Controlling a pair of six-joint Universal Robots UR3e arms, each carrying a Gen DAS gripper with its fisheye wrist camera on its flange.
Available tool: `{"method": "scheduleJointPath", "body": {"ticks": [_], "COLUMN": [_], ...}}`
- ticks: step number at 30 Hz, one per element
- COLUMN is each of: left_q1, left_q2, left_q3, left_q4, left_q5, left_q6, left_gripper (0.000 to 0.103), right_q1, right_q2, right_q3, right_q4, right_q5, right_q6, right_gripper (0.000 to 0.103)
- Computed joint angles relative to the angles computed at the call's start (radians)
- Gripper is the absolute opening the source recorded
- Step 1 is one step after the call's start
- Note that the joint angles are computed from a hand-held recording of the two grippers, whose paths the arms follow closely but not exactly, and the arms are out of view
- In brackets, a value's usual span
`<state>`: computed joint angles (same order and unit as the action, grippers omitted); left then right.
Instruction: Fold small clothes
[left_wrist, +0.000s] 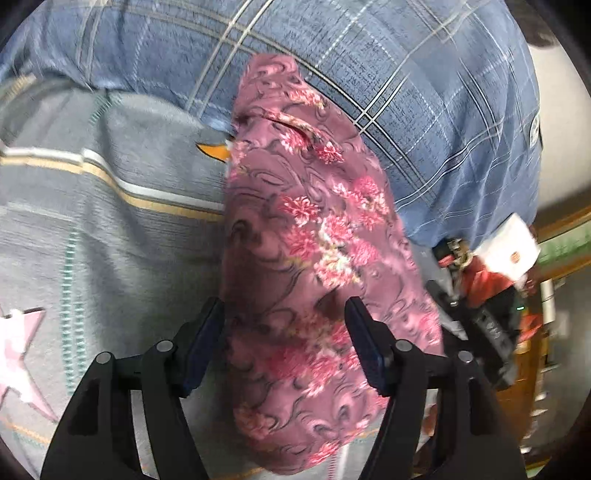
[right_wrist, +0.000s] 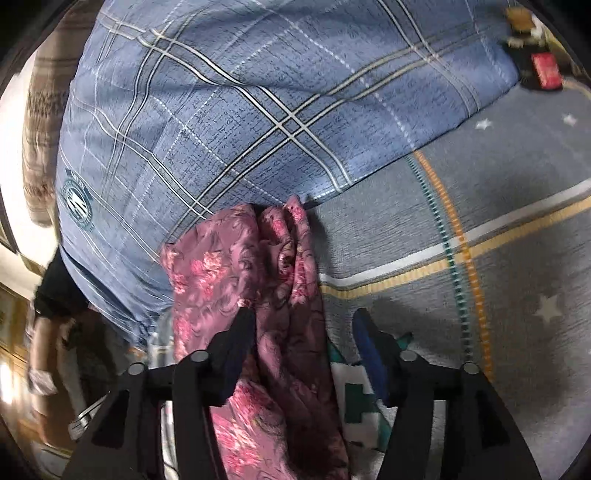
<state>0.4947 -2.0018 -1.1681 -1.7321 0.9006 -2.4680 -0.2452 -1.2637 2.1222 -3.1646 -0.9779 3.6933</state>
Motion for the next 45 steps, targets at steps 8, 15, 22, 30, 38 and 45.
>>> {"method": "scheduleJointPath", "body": {"ticks": [8, 15, 22, 30, 38, 45], "left_q1": [-0.046, -0.029, 0.113, 0.365, 0.523, 0.529], "left_q2": [0.006, 0.092, 0.193, 0.36, 0.425, 0.306], "left_q3": [-0.044, -0.133, -0.069, -0.11, -0.373, -0.069], "left_q4": [0.095, 0.194, -0.105, -0.466, -0.333, -0.568], "left_q5": [-0.023, -0.014, -0.089, 0.022, 0.222, 0.071], "left_q6": [-0.072, -0.064, 0.137, 0.483, 0.615, 0.713], "left_gripper": [0.074, 0.02, 0.019, 0.019, 0.026, 0.036], "right_q1": [0.102, 0.266, 0.339, 0.54, 0.693, 0.606], "right_q2": [0.134, 0.022, -0.146, -0.27, -0.131, -0.289], "right_q3": [-0.203, -0.253, -0.176, -0.02, 0.211, 0.211], "right_q4": [0.09, 0.188, 0.196, 0.087, -0.162, -0.168], "right_q5": [-0.002, -0.317, -0.389, -0.431, -0.458, -0.449], "right_q6": [-0.12, -0.209, -0.169, -0.009, 0.147, 0.14], "right_gripper": [0.065, 0.025, 0.024, 0.024, 0.029, 0.043]}}
